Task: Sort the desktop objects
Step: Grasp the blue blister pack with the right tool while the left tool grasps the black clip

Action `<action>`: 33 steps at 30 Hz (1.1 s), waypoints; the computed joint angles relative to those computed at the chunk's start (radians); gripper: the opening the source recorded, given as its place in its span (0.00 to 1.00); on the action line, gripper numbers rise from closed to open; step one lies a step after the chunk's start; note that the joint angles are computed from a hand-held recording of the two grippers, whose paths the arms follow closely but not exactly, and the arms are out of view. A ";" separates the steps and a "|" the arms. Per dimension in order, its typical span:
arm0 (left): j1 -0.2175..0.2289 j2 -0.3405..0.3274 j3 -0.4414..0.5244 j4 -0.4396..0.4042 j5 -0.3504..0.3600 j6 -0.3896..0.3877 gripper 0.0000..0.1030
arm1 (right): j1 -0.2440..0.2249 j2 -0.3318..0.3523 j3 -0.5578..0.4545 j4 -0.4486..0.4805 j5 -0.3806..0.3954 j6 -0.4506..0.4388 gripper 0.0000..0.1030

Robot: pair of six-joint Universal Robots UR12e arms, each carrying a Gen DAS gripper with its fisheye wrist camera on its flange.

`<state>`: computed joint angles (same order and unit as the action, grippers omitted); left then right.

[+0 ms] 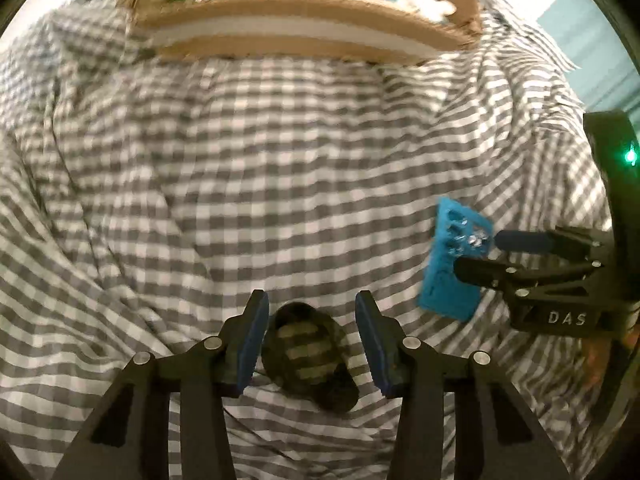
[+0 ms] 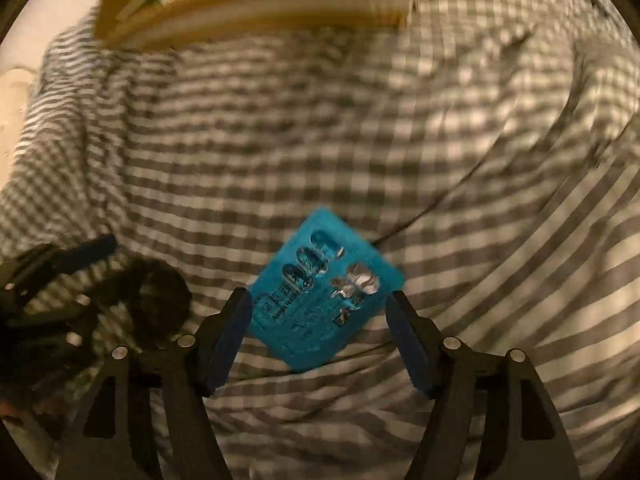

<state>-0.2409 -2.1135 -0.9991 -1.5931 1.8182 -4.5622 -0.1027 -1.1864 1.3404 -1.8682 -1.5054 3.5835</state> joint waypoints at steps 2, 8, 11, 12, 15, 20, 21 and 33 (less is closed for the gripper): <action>0.001 -0.003 0.002 -0.006 -0.041 0.011 0.46 | 0.003 0.007 0.001 0.000 -0.005 0.033 0.77; -0.003 -0.022 0.041 -0.080 -0.039 0.000 0.70 | -0.009 0.013 0.033 -0.080 0.043 0.120 0.87; 0.001 -0.016 0.028 -0.085 -0.081 -0.018 0.76 | -0.006 0.034 0.015 -0.028 0.027 0.111 0.88; 0.001 -0.019 0.032 -0.106 -0.096 -0.019 0.79 | -0.002 0.037 0.011 -0.017 0.018 0.095 0.88; 0.009 -0.032 0.027 -0.113 -0.160 -0.008 0.79 | 0.006 0.037 0.003 0.013 0.001 0.048 0.88; 0.006 -0.026 0.001 -0.056 -0.167 -0.001 0.58 | -0.005 0.005 0.023 0.010 0.062 0.051 0.85; 0.005 -0.025 0.001 -0.051 -0.164 -0.002 0.58 | -0.007 0.000 0.029 0.007 0.072 0.045 0.83; 0.004 0.011 -0.030 -0.058 -0.153 -0.034 0.58 | -0.031 -0.036 0.089 -0.109 0.135 0.108 0.78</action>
<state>-0.2373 -2.1028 -1.0286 -1.6516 1.6656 -4.5957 -0.1336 -1.2228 1.4297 -1.9772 -1.3701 3.6914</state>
